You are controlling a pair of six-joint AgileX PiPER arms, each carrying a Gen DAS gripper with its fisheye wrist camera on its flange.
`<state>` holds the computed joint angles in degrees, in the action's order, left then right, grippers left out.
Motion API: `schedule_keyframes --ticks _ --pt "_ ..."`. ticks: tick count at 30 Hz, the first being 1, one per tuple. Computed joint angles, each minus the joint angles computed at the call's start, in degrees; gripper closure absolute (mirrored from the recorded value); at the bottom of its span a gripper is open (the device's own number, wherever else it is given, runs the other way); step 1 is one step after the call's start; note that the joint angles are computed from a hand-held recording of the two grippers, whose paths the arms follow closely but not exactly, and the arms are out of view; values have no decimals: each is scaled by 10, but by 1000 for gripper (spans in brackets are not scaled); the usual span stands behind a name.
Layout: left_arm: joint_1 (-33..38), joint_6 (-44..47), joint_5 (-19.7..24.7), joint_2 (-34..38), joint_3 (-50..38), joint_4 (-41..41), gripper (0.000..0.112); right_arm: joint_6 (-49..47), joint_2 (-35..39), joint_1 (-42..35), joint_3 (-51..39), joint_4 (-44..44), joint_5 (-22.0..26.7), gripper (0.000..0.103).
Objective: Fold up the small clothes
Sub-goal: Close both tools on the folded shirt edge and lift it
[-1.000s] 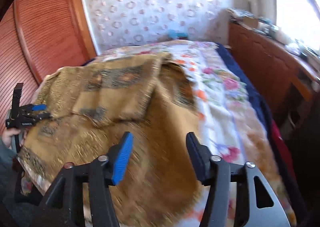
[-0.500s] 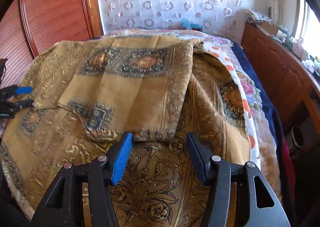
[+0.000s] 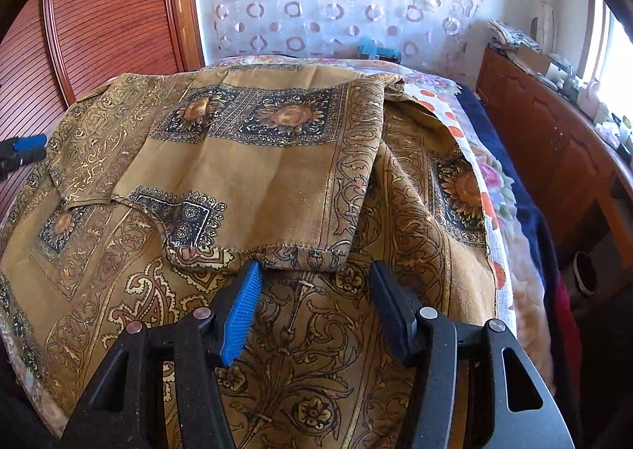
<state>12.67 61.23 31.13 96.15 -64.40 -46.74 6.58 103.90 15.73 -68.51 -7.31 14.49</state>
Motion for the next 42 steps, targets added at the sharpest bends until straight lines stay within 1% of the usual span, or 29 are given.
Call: schedule_keyframes --ticks 1,2,4,6,9,12,13,15,18,20,22,24,27,28,30,32,33,34,35,36,38,40,42 --pt "4 -3 8 6 -9 -4 54 -6 -3 -2 4 5 -2 45" --pt "7 -10 13 14 -19 -2 56 -6 -3 -2 5 5 -3 45" --pt "7 -25 10 26 -32 12 61 -12 -3 -3 6 9 -3 45" --pt "2 -46 5 43 -40 28 63 -13 -4 -3 7 11 -4 45" --pt "0 -72 -5 63 -45 52 64 -18 -3 -4 6 17 -4 45" --pt "3 -76 -11 73 -39 55 64 -58 -4 -9 3 56 1 45" --pt "5 -73 -12 76 -37 52 64 -71 -4 -10 -1 67 10 45" --pt "11 -51 -10 77 -28 34 64 -135 -7 -17 -7 127 27 45" --pt "17 -22 -12 76 -16 11 64 -154 -13 -25 -14 148 40 45" --pt "18 -22 -11 76 -17 10 68 -178 -13 -34 -25 176 48 45" --pt "17 -23 -8 76 -19 11 75 -201 -3 -45 -48 205 65 45" --pt "10 -15 -18 71 -13 9 84 -195 16 -52 -79 201 84 45" --pt "11 -5 -15 68 -12 3 85 -206 52 -58 -134 205 121 45" --pt "13 -6 -15 69 -13 3 85 -194 60 -56 -147 191 128 45" --pt "12 -25 -17 76 -20 20 85 -183 76 -56 -171 178 141 45" --pt "12 -36 -13 81 -26 31 85 -172 86 -54 -187 166 147 52" --pt "12 -33 -11 80 -28 31 87 -170 89 -53 -190 162 147 53" --pt "13 -21 -9 79 -27 22 102 -167 91 -51 -193 156 147 57" --pt "15 -8 -3 76 -26 10 103 -167 92 -48 -194 156 145 66" --pt "18 9 6 70 -23 -6 104 -180 95 -47 -196 166 143 72" --pt "18 27 3 55 -12 -20 105 -186 94 -44 -189 168 133 93" --pt "21 41 10 40 -6 -34 106 -195 88 -41 -180 169 122 99" --pt "26 55 20 23 -1 -46 107 -237 70 -45 -158 211 104 101"
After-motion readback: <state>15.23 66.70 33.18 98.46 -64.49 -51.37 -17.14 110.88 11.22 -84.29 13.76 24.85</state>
